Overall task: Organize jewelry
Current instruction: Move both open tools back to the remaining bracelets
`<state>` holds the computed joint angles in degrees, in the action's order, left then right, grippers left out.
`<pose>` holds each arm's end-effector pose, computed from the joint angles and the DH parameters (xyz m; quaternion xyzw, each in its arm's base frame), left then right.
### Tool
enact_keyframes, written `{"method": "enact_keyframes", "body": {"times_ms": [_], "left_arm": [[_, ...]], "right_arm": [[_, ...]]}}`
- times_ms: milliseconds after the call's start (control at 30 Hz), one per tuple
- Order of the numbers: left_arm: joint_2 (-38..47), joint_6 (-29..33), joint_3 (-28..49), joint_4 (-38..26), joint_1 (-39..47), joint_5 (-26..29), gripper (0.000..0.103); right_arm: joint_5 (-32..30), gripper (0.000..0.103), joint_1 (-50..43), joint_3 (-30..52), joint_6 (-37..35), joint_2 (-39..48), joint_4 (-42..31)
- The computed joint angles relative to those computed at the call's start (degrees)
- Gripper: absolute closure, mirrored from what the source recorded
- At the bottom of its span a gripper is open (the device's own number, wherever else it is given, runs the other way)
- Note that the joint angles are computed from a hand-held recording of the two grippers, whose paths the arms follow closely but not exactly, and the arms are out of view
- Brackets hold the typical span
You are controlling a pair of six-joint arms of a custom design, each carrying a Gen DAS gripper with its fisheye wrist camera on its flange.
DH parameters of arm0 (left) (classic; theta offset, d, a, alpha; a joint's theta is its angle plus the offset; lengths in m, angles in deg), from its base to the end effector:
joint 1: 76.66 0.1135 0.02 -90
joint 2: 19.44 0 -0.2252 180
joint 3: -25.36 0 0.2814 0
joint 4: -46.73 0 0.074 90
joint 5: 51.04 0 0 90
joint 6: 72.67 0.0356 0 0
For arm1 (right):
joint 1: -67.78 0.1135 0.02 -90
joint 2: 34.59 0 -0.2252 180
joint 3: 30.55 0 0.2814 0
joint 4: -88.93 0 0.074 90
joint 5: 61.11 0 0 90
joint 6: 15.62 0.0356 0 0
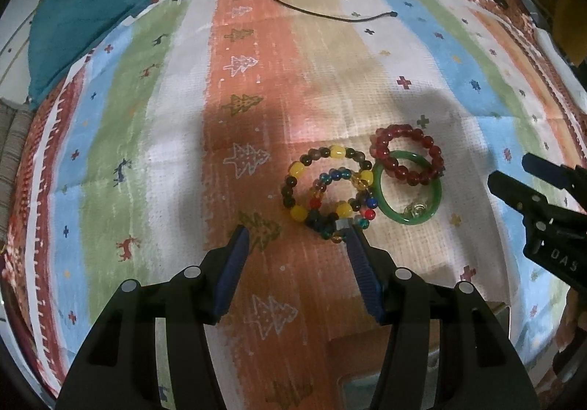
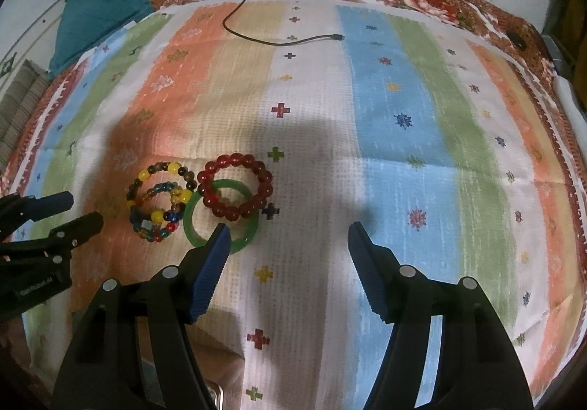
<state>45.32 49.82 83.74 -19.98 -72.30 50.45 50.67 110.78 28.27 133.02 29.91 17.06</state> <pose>0.2352 0.0108 0.1818 0.2535 0.9511 -0.0477 0.1701 0.1744 0.1446 0.1844 0.1531 0.9643 -0.0361 0.2129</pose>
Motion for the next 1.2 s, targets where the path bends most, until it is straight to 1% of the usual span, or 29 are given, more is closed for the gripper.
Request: {"method": "enact_keyframes", "body": {"times_ms": [233,467,533,700,833,933,1000,1067,1200], "left_arm": [[2.6,-1.0,0.1,2.3,-2.1,-1.9,0.048],[5.0,-1.7,0.8,4.5,-2.8,-1.5,0.048],[5.7,-1.8,1.1,4.8,-3.4,-2.2,0.048],[8.0,-2.2,1.9,5.3,-4.0,-1.9,0.048],[9.2,-2.4,2.0,6.5,-4.8,-2.5,0.048],[11.2,-2.8,2.9,6.6,-5.1,-1.9,0.052],[12.0,-3.0,3.3,6.8,-5.3,-1.6,0.057],[12.4,-3.2,3.3,7.4,-5.7,-1.7,0.059],[14.5,-3.5,4.1,7.4,-6.0,-1.4,0.067]], "right_arm": [[-1.5,0.037,-3.3,-1.0,-2.7,1.2,3.3],[-3.3,0.037,-6.5,-2.2,-5.3,3.0,6.6],[-3.6,0.037,-7.3,-2.2,-6.1,3.7,7.5],[-4.1,0.037,-8.6,-1.7,-7.9,5.7,9.7],[-3.9,0.037,-9.3,-0.4,-10.0,8.9,10.5],[-4.6,0.037,-10.1,-0.4,-11.2,10.4,11.7],[-5.0,0.037,-10.6,-0.4,-11.7,11.3,12.4],[-5.3,0.037,-11.1,-0.2,-12.4,12.2,13.0],[-5.4,0.037,-11.9,0.2,-12.4,13.5,13.5]]}}
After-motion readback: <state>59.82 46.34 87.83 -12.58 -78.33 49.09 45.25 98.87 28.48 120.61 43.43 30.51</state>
